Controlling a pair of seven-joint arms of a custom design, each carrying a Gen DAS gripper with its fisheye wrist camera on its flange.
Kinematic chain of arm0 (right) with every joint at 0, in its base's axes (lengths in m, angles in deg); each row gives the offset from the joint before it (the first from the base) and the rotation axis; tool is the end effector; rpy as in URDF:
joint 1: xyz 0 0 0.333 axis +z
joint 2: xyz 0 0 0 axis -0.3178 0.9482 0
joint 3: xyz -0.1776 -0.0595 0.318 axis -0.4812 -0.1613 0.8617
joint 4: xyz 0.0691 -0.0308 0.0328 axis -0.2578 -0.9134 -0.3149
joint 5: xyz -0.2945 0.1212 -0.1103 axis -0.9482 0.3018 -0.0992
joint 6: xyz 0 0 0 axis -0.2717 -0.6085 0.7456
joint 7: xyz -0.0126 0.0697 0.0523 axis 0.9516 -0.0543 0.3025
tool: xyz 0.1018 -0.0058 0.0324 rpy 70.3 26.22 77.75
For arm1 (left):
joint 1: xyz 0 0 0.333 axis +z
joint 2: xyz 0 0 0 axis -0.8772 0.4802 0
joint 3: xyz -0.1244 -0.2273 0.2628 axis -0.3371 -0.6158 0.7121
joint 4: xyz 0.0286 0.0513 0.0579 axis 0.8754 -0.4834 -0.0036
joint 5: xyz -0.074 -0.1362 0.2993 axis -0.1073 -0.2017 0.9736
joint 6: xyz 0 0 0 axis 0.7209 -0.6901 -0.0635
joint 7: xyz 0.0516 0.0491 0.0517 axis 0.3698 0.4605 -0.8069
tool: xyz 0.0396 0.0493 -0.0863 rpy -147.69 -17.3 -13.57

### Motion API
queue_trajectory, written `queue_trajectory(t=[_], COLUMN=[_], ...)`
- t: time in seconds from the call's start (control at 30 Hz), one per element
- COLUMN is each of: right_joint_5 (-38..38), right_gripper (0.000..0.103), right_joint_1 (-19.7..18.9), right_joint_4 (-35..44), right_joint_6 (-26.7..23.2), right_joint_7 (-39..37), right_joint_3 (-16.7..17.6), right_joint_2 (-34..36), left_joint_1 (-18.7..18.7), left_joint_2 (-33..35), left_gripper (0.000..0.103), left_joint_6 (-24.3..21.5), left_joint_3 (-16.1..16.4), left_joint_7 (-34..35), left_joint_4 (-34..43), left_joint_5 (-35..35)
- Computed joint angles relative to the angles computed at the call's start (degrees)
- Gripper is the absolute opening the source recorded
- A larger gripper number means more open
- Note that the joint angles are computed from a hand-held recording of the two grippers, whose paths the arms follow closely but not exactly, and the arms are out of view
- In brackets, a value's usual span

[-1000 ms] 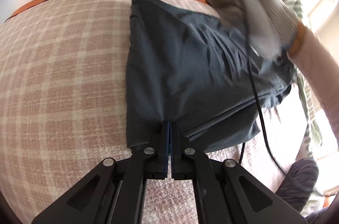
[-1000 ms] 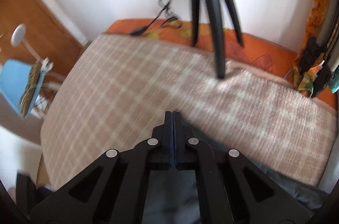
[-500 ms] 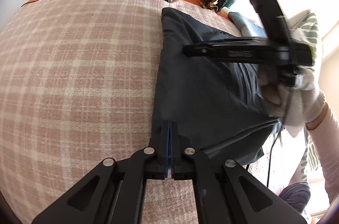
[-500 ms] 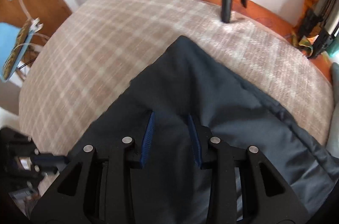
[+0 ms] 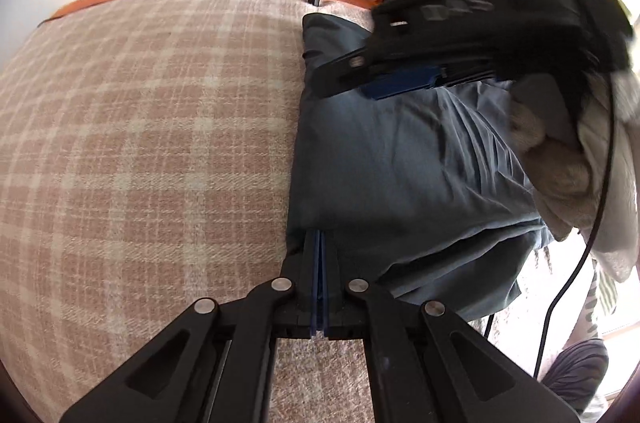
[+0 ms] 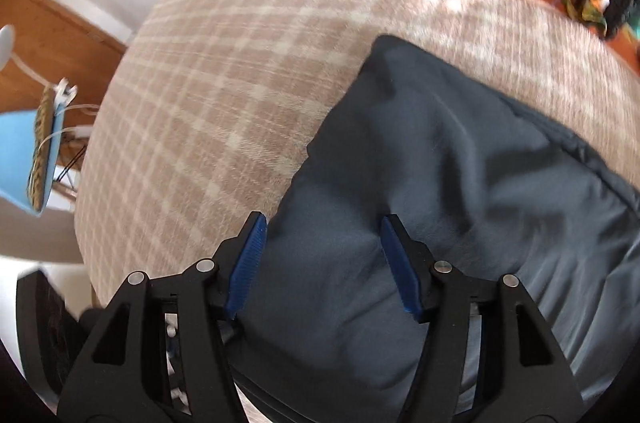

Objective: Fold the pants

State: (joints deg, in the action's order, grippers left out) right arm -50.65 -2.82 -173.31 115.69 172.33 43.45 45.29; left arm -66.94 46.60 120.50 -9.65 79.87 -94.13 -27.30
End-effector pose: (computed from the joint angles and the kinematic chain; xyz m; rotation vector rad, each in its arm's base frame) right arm 0.5788 0.2182 0.5196 -1.8567 2.0400 0.1324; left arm 0.5006 -0.1331 0.4860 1.5406 -2.5415 0.8921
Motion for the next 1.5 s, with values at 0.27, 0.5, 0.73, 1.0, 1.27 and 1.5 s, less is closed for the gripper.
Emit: queue_trajectory(t=[0.27, 0.5, 0.73, 1.0, 1.27, 1.5], right_joint_5=[-10.87, -18.24, -9.86, -1.29, 1.37, 2.34], right_gripper=[0.065, 0.027, 0.009, 0.005, 0.004, 0.004], right_joint_1=[4.16, 6.85, 3.1, -0.31, -1.04, -0.65], right_joint_4=[13.09, 15.17, 5.49, -4.7, -8.67, -9.29], right_joint_6=[-11.82, -14.24, -4.49, 3.78, 5.35, 6.91], right_joint_7=[11.43, 13.05, 10.88, 4.72, 2.92, 1.93], right_joint_3=[-1.76, -2.09, -0.57, -0.11, -0.89, -0.54], right_joint_2=[7.15, 8.11, 3.22, -4.47, -8.44, -7.87], left_joint_1=[0.15, 0.09, 0.4, 0.68, 1.81, 0.37], left_joint_2=[-1.31, -0.36, 1.03, -0.06, 1.12, 0.01], left_gripper=[0.0, 0.0, 0.0, 0.0, 0.0, 0.0], left_joint_6=[-1.15, -1.93, -2.16, -3.02, -4.69, -3.17], left_joint_3=[0.8, 0.53, -0.12, 0.02, 1.15, -0.48], left_joint_7=[3.07, -1.92, -2.63, -1.93, -2.74, -3.12], left_joint_4=[-0.82, 0.77, 2.01, 2.35, 5.13, 3.42], left_joint_5=[-2.7, 1.71, 0.89, -0.33, -2.74, 0.83])
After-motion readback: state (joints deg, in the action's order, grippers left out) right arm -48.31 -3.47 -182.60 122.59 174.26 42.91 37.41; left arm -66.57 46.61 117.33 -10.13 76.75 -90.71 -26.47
